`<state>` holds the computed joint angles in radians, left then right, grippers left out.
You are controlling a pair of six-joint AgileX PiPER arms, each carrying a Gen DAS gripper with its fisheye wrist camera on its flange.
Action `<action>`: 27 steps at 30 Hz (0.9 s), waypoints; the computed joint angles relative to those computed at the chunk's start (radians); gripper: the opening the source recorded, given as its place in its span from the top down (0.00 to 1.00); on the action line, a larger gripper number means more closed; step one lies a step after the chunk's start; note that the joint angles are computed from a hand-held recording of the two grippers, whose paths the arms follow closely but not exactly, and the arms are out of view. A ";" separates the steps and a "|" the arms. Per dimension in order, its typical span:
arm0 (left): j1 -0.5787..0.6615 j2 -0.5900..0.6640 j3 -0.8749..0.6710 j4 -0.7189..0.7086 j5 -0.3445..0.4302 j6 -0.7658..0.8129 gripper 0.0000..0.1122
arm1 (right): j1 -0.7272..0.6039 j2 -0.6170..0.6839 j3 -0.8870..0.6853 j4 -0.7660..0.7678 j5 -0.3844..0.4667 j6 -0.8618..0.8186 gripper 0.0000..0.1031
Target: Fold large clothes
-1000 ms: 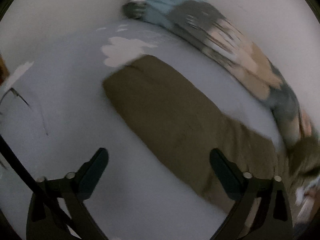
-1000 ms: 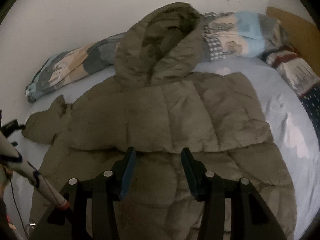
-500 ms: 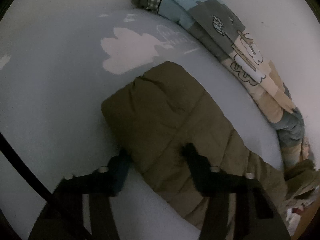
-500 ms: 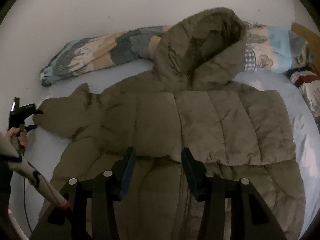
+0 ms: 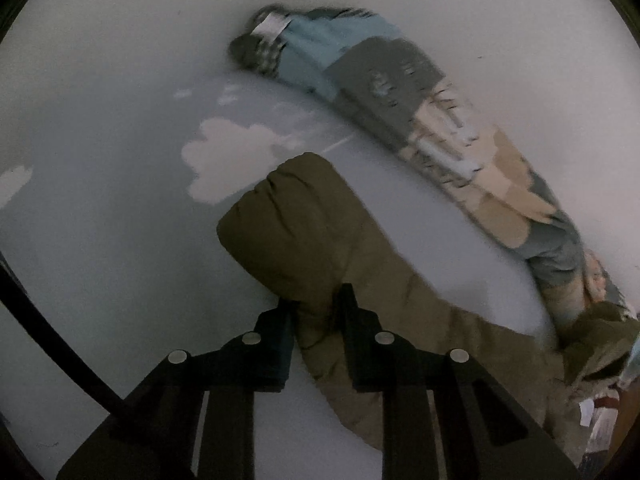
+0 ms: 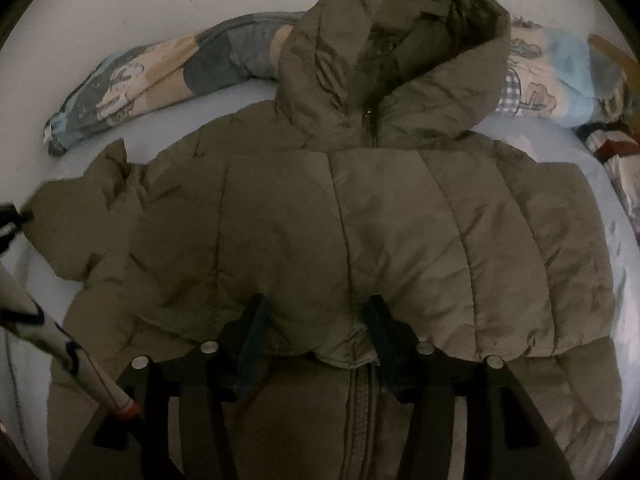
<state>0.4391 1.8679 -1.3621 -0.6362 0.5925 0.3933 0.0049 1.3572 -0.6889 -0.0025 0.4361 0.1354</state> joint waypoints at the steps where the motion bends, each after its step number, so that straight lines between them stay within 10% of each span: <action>1: -0.006 -0.024 0.007 -0.008 0.003 0.011 0.84 | 0.005 0.003 0.001 -0.013 -0.001 0.011 0.45; 18: -0.287 -0.397 -0.030 0.085 0.152 -0.117 0.87 | -0.140 -0.254 0.045 0.180 0.178 -0.178 0.42; 27: -0.788 -0.457 -0.063 0.421 0.125 -0.528 0.87 | -0.688 -0.486 0.026 0.552 0.520 -0.710 0.38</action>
<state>-0.3491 1.4104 -1.4249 -0.2153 0.7179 -0.1346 -0.6834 0.8711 -0.6632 0.5495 0.9558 -0.5747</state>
